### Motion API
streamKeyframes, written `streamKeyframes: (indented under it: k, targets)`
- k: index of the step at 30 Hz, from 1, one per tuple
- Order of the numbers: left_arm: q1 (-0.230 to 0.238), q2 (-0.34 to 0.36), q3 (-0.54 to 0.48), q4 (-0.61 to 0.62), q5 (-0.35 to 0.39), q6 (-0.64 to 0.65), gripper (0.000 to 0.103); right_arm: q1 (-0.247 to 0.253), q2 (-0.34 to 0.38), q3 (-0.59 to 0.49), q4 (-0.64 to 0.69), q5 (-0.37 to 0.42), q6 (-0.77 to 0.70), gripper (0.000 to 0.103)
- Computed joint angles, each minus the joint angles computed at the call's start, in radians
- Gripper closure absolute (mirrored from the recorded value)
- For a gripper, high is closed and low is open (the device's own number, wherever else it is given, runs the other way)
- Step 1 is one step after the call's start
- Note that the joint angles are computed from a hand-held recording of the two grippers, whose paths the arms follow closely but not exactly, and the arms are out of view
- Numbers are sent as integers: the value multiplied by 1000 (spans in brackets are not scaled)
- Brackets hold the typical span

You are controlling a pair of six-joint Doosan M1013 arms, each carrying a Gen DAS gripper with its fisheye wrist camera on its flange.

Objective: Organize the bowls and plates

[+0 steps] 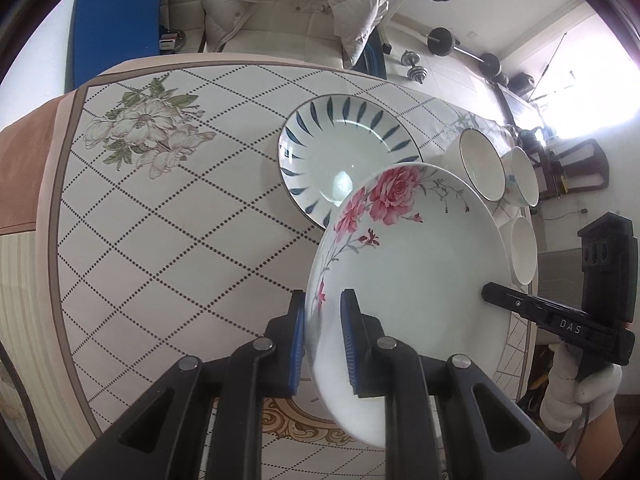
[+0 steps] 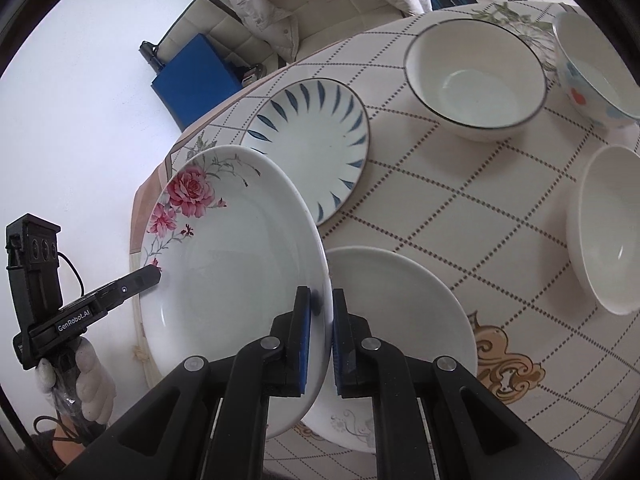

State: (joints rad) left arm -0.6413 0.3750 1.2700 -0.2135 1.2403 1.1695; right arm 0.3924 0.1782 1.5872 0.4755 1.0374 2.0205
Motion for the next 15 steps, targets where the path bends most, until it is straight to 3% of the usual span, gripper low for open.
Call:
streamKeyframes:
  k: [7, 15]
  targets:
    - [-35, 19, 0, -2, 27, 12, 88, -20, -68, 92, -8, -3, 10, 92]
    - [-58, 30, 31, 8, 54, -4, 88, -29, -84, 150, -3, 5, -5, 92]
